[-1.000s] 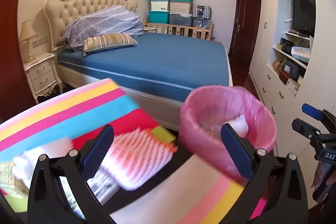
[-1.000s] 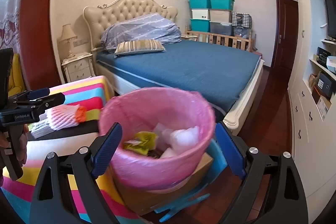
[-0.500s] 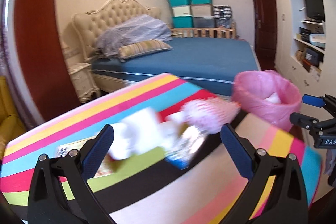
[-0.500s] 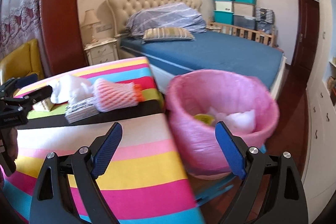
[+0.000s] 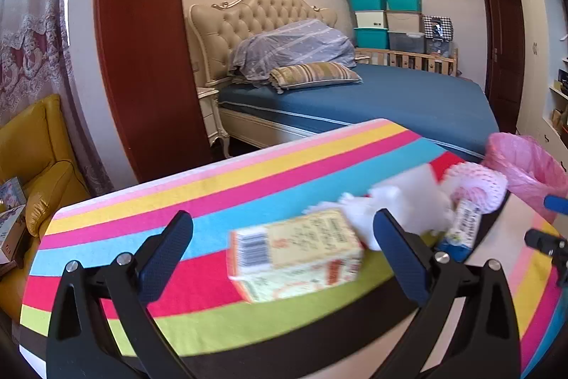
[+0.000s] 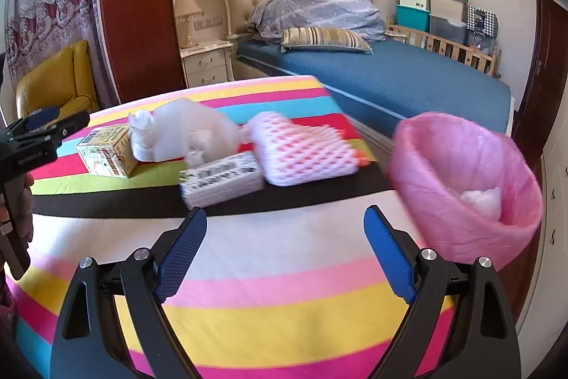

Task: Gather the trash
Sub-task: 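Move both open tools back over the table, then grasp the blue-white barcode box with the right tool while the left tool approaches a foam block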

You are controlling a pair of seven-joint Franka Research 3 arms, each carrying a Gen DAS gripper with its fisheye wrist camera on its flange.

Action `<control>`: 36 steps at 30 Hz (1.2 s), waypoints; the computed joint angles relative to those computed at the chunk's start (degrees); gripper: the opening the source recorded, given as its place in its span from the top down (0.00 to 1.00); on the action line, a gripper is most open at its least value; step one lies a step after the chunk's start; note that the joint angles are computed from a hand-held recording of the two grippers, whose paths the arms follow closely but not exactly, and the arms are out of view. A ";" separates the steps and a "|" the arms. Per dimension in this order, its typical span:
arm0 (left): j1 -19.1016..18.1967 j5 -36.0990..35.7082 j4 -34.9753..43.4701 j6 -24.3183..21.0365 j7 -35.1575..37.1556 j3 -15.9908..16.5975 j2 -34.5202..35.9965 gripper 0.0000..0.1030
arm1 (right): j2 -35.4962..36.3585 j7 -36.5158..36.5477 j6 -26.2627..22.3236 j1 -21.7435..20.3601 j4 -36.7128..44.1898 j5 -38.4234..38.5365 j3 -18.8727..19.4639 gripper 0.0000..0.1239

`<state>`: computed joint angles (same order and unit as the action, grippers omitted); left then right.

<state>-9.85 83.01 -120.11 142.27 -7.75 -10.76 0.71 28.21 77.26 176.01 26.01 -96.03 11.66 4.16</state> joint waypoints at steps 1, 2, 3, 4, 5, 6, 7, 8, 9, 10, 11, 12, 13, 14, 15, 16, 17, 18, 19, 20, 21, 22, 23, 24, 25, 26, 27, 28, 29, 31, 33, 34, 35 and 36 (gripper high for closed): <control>0.34 0.24 -0.42 0.19 0.05 0.35 -0.38 0.04 | 0.67 1.91 -0.86 2.35 1.06 -0.82 -2.21 0.31; 0.72 0.30 -0.73 0.72 0.38 0.63 -0.61 0.04 | 1.31 3.65 -1.59 4.12 2.07 -1.67 -3.91 0.31; 1.02 0.03 -0.62 1.30 1.04 0.78 -0.51 0.04 | 2.14 5.97 -2.44 6.20 3.30 -2.76 -5.95 0.31; 1.33 -0.13 -0.79 2.10 1.63 0.94 -0.56 0.04 | 3.10 8.37 -3.64 7.93 4.80 -3.81 -7.61 0.31; 1.82 0.03 -1.22 3.29 2.20 1.28 -0.69 0.04 | 4.00 10.21 -4.81 8.79 6.29 -4.65 -8.31 0.31; 2.04 0.30 -1.53 3.55 2.26 1.31 -0.83 0.04 | 4.97 12.49 -5.95 9.83 7.84 -5.59 -9.24 0.31; 2.39 0.97 -2.13 4.10 1.99 1.47 -1.12 0.04 | 5.80 14.70 -6.83 10.82 9.14 -6.72 -10.25 0.31; 2.69 1.82 -2.93 4.68 1.13 1.54 -1.56 0.04 | 7.03 17.61 -8.43 12.29 11.14 -8.06 -11.85 0.31; 3.15 3.22 -3.96 5.75 -0.62 1.75 -2.28 0.04 | 8.32 19.92 -10.20 13.10 13.35 -9.06 -12.67 0.31; 3.69 5.09 -5.02 6.99 -3.58 1.94 -3.04 0.04 | 9.16 21.44 -11.41 13.29 14.87 -9.83 -12.81 0.31; 4.12 6.40 -5.81 8.12 -6.47 1.99 -3.56 0.04 | 10.61 23.51 -13.49 13.75 17.43 -10.63 -13.20 0.31; 4.64 7.23 -6.38 9.53 -8.58 2.16 -3.93 0.04 | 12.12 25.29 -15.62 14.11 20.14 -11.55 -13.48 0.31; 5.20 7.96 -7.08 11.33 -10.73 2.41 -4.42 0.04 | 13.18 26.85 -16.91 14.54 21.97 -12.77 -13.92 0.31; 5.83 8.84 -7.70 13.48 -13.22 2.73 -4.86 0.04 | 14.83 29.60 -18.75 15.88 24.68 -14.92 -15.77 0.31; 6.40 9.75 -8.16 15.49 -15.39 2.98 -5.24 0.04 | 16.60 31.69 -20.66 16.57 27.71 -16.55 -16.87 0.31; 6.80 10.49 -8.29 16.82 -16.80 3.02 -5.33 0.04 | 18.03 33.02 -22.36 16.61 30.29 -17.53 -17.05 0.31; 7.07 11.00 -8.38 17.56 -17.64 2.98 -5.40 0.04 | 19.82 33.93 -24.55 16.23 33.57 -18.08 -16.72 0.31; 7.17 11.41 -8.39 17.54 -17.94 2.76 -5.41 0.04 | 21.88 34.51 -27.21 15.80 37.34 -18.68 -16.28 0.31; 7.14 11.42 -8.28 17.15 -17.37 2.47 -5.24 0.04 | 23.37 35.01 -29.15 15.55 40.02 -19.43 -15.88 0.31; 7.05 10.77 -8.15 16.69 -15.99 2.23 -4.98 0.04 | 25.18 35.28 -31.56 15.10 43.41 -20.15 -15.48 0.31; 6.99 10.28 -8.04 16.43 -15.00 2.10 -4.70 0.04 | 26.49 35.45 -33.50 14.53 45.95 -20.65 -14.86 0.31; 6.88 9.52 -7.82 16.12 -13.96 1.97 -4.33 0.04 | 26.74 35.64 -33.99 14.01 46.48 -21.13 -14.11 0.31; 6.78 8.85 -7.73 16.03 -13.13 1.90 -4.22 0.04 | 26.66 35.91 -34.19 13.48 46.42 -21.67 -13.45 0.31; 6.88 9.70 -7.74 16.04 -13.72 2.00 -4.30 0.04 | 26.04 36.13 -33.93 13.08 45.41 -22.36 -13.00 0.32; 6.75 10.35 -7.82 15.42 -14.26 1.83 -4.50 0.04 | 24.96 36.29 -33.13 12.75 43.54 -23.02 -12.64 0.32; 6.73 10.64 -7.75 15.27 -14.33 1.83 -4.46 0.04 | 23.20 36.51 -31.73 12.47 40.38 -23.72 -12.48 0.35; 6.61 10.61 -7.48 15.10 -14.17 1.74 -4.17 0.04 | 21.61 36.25 -30.42 11.95 37.59 -23.96 -11.87 0.40; 6.37 10.14 -7.30 14.83 -13.85 1.56 -3.93 0.04 | 20.15 35.80 -29.01 11.37 34.92 -23.92 -11.12 0.42; 6.36 9.81 -7.27 15.13 -13.49 1.67 -3.82 0.04 | 18.21 34.90 -27.36 10.52 31.51 -23.52 -10.12 0.46; 6.39 9.82 -7.42 15.44 -13.73 1.85 -3.98 0.04 | 13.54 32.72 -22.84 8.66 23.20 -22.39 -8.27 0.51; 6.47 9.85 -7.44 15.61 -14.16 1.96 -4.08 0.04 | 10.89 31.08 -20.09 7.91 18.48 -21.78 -7.69 0.59; 6.50 9.97 -7.53 15.68 -14.53 1.98 -4.13 0.04 | 9.79 30.45 -19.23 7.77 16.60 -21.62 -7.65 0.59; 6.57 10.03 -7.64 15.81 -14.87 2.04 -4.24 0.04 | 8.67 29.19 -18.73 7.16 14.85 -21.04 -7.05 0.59; 6.64 10.03 -7.71 15.93 -15.19 2.09 -4.31 0.04 | 7.88 28.75 -18.12 7.10 13.47 -20.75 -7.02 0.59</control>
<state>-3.20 93.04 -127.82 158.20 -22.94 -8.68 -3.60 36.09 106.01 157.90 33.11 -82.55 -9.09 -2.86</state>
